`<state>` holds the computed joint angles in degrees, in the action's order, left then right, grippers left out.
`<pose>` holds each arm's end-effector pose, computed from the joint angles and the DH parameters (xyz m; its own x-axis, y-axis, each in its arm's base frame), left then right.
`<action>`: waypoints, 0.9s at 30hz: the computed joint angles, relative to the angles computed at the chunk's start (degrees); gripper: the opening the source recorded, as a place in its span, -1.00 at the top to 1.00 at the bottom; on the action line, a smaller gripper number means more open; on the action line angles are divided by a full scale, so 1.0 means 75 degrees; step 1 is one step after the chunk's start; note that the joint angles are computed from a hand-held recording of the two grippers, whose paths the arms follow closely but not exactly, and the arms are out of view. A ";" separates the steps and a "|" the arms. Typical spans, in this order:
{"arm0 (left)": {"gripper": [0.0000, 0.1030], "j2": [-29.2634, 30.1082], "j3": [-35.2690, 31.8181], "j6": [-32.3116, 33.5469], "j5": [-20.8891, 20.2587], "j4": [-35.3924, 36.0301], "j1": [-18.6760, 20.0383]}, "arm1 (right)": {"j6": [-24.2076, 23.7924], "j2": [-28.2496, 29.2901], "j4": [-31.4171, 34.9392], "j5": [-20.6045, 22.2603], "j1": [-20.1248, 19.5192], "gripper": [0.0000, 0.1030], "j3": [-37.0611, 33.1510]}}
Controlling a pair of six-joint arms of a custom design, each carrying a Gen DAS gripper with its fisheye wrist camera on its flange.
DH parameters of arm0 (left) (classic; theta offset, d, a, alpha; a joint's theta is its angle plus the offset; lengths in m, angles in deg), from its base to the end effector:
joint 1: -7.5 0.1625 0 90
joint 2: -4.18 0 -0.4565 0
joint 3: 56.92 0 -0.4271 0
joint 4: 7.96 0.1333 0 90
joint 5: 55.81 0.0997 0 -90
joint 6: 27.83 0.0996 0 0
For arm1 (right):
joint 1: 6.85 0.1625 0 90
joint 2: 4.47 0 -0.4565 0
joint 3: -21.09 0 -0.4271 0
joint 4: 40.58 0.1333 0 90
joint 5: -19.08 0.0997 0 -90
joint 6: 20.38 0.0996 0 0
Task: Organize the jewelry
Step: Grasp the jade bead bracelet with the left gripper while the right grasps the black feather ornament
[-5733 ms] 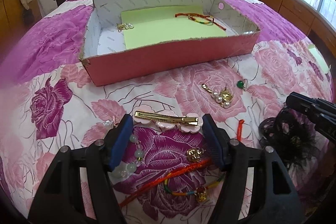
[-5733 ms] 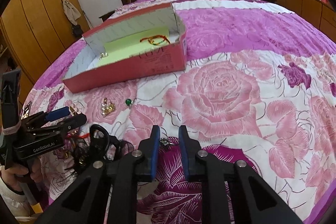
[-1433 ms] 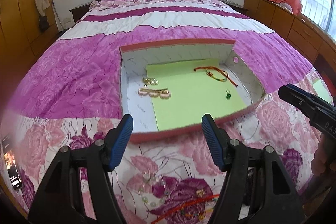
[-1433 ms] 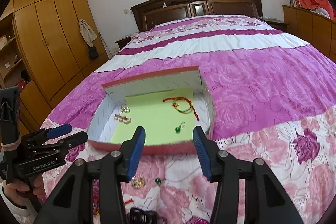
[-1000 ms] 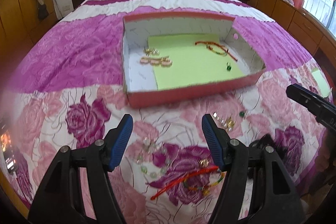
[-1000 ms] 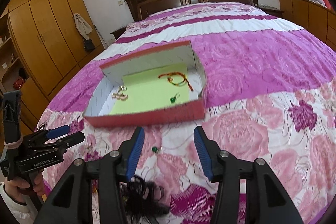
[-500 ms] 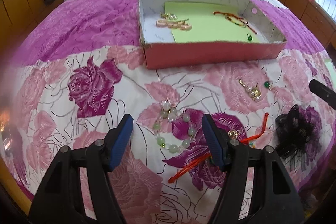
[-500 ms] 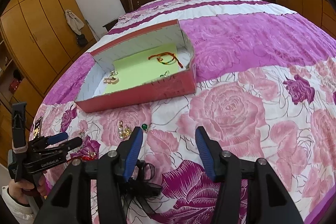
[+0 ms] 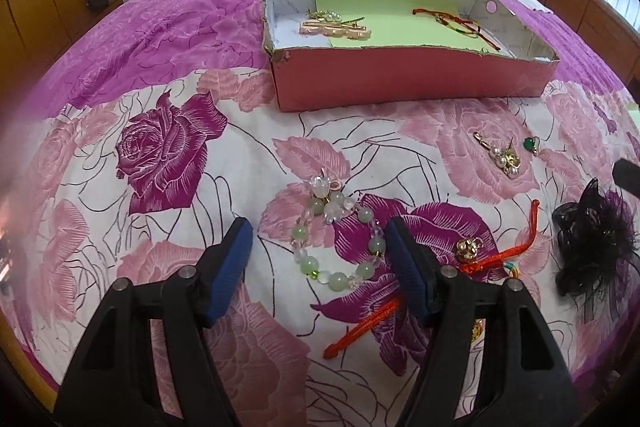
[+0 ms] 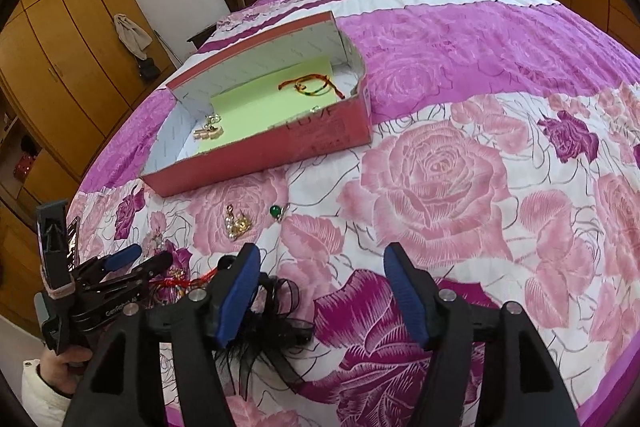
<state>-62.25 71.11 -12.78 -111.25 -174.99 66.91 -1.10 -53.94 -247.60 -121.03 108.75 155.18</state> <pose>-0.0929 -0.5301 0.1527 -0.6314 0.4947 -0.5972 0.6777 0.7263 -0.1149 0.2479 -0.3859 0.0837 -0.8341 0.3398 0.4346 -0.0947 0.6878 -0.7197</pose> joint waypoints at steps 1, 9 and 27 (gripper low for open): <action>-0.03 0.0001 0.0005 0.0027 -0.0044 -0.0057 0.0018 | 0.0056 0.0004 0.0057 -0.0023 0.0020 -0.33 -0.0002; 0.64 -0.0152 0.0083 0.0262 -0.0207 -0.0237 0.0080 | 0.0716 -0.0029 0.0853 -0.0206 0.0238 -0.36 -0.0046; 1.00 -0.0670 0.0188 0.0315 -0.1138 -0.0045 0.0213 | 0.1094 0.0513 0.2360 -0.0162 0.0376 -0.56 -0.0739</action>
